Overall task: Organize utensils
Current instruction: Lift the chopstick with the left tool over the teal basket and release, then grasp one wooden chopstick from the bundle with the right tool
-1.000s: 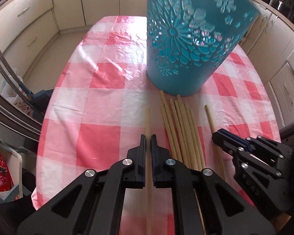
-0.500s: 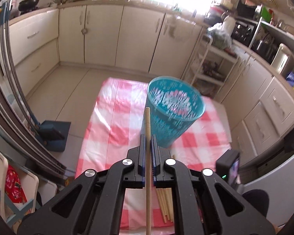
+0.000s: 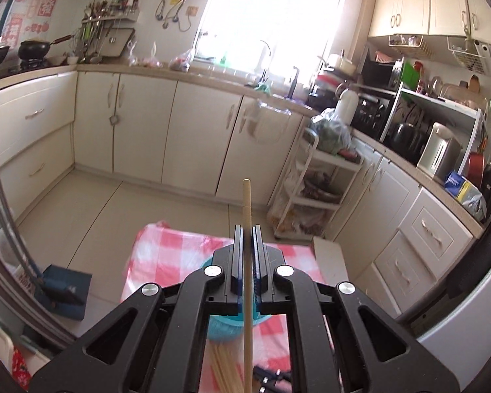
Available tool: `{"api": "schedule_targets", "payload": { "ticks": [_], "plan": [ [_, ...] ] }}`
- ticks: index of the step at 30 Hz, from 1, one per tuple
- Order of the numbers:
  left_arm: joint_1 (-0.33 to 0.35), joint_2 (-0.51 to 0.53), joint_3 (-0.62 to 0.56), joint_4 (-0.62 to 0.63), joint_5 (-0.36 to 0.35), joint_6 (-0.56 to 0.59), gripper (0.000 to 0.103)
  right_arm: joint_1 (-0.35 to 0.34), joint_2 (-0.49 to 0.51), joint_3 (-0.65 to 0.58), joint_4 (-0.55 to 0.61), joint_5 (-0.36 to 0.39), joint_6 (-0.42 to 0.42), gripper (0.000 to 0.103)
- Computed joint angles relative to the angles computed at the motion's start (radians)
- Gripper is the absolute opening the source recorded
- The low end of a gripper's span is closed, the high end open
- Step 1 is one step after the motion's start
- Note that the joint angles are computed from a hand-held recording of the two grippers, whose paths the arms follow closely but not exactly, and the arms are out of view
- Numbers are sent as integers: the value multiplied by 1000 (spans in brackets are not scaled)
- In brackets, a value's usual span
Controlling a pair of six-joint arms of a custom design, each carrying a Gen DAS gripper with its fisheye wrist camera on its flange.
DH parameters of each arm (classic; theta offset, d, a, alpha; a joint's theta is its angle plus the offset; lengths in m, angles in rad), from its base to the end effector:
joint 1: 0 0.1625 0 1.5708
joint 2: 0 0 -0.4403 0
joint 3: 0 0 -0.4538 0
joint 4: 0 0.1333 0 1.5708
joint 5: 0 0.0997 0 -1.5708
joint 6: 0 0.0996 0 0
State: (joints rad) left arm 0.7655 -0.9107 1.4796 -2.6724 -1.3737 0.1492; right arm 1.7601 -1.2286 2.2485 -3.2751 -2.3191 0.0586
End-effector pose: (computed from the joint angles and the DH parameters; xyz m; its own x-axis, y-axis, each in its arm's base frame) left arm -0.4622 -0.6560 0.2323 -0.6505 0.7198 -0.2423 0.7259 0.4954 -0.4771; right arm 0.1601 -0.4873 0.1971 -0.8079 0.3286 0.4892 -0.0986 0.7430 -0.6620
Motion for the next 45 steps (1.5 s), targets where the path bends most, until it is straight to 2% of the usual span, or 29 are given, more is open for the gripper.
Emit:
{"api": "schedule_targets", "payload": {
  "ticks": [5,10,12,13,16,18,19,21,22,23,29,34,38,40,42,44,45],
  "plan": [
    [-8,122,-61,-151,24,38,5,-8,-9,4,-1,18,3,7],
    [-4,259,-143,-286,97,62,5,-10,-11,8,-11,24,-17,7],
    [1,306,-175,-293,131,63,5,-12,-13,11,-13,29,-23,7],
    [11,315,-181,-283,116,68,5,-13,-14,11,-13,32,-24,7],
    [19,329,-173,-236,153,75,5,-15,-20,12,-7,38,-27,7],
    [21,323,-158,-178,185,76,7,-16,-23,12,0,41,-29,7],
    [23,318,-149,-161,197,75,11,-17,-25,12,4,43,-28,7],
    [22,290,-110,-138,222,73,30,-19,-30,14,8,50,-25,7],
    [20,273,-86,-143,236,78,46,-20,-32,15,10,51,-23,7],
    [18,246,-52,-163,253,93,57,-19,-32,15,12,49,-23,7],
    [30,85,110,-230,275,150,83,-6,-17,6,14,16,-31,7],
    [59,-11,218,-261,284,212,89,16,13,-10,17,-48,-50,8],
    [101,-39,276,-270,270,228,89,37,56,-24,-22,-113,-92,8],
    [119,-38,294,-273,263,218,89,40,68,-26,-42,-126,-108,7],
    [134,-36,277,-194,257,156,89,40,73,-26,-59,-129,-117,7],
    [142,-39,277,-198,219,144,89,39,78,-25,-75,-126,-116,7],
    [142,-38,283,-212,223,154,89,37,77,-21,-83,-119,-113,6]
  ]
}}
